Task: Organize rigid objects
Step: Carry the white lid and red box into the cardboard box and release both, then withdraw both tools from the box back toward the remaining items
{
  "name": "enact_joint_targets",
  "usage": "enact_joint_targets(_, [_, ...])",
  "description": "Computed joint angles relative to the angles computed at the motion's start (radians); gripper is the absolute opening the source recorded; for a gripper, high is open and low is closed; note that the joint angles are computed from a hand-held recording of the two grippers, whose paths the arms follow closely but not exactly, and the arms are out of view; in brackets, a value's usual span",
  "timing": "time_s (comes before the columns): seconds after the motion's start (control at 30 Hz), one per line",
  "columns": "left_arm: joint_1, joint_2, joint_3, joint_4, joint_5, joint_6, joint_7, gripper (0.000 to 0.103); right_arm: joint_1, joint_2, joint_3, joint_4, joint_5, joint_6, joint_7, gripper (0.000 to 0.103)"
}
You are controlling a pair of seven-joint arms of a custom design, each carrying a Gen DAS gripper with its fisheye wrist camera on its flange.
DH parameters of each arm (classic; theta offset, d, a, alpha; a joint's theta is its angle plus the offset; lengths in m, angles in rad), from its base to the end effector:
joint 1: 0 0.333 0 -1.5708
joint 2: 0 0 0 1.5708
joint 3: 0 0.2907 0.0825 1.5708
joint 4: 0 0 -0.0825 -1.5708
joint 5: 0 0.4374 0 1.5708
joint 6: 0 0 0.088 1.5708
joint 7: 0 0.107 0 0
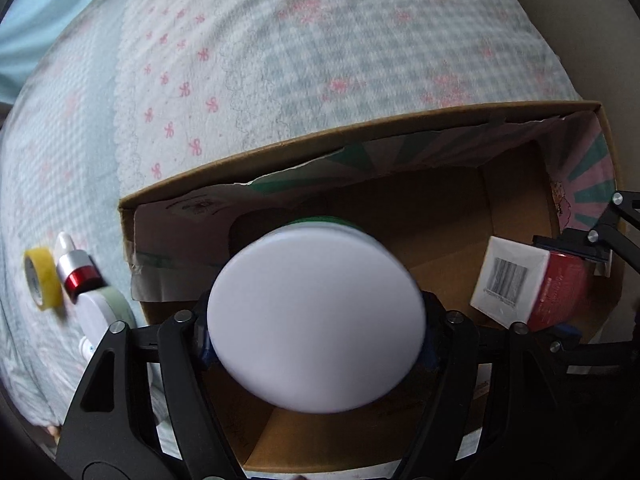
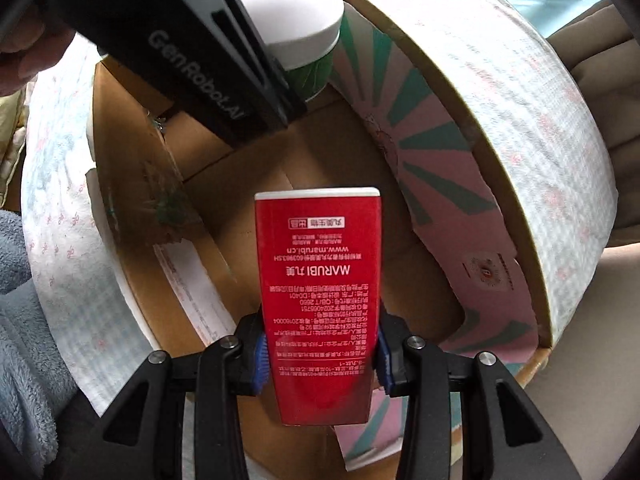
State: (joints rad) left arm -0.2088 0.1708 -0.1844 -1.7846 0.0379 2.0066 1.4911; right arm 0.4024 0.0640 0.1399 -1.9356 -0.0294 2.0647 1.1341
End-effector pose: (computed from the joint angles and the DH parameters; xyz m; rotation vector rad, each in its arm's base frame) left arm 0.6124 -0.2468 0.4173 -1.8138 2.5255 -0.0690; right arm 0.5389 0.3219 0.4103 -2.9738 0.8863 -0.0884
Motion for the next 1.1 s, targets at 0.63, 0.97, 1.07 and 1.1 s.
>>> enact_joint_targets(0.63, [0.030, -0.144, -0.001, -0.077, -0.006, 0.042, -0.010, 0.103, -0.041, -0.074, -0.029, -0.049, 0.116, 0.107, 0.151, 0.103])
enact_joint_targets(0.97, [0.038, -0.233, -0.010, -0.100, -0.015, 0.042, -0.009, 0.103, -0.024, -0.121, -0.016, -0.015, 0.055, 0.014, 0.251, 0.103])
enact_joint_targets(1.07, [0.044, -0.278, -0.009, -0.118, -0.026, 0.052, -0.013, 0.103, -0.014, -0.139, -0.014, 0.008, 0.047, -0.017, 0.284, 0.103])
enact_joint_targets(1.1, [0.048, -0.298, -0.008, -0.128, -0.033, 0.055, -0.013, 0.103, -0.011, -0.141, -0.013, 0.017, 0.052, -0.028, 0.292, 0.103])
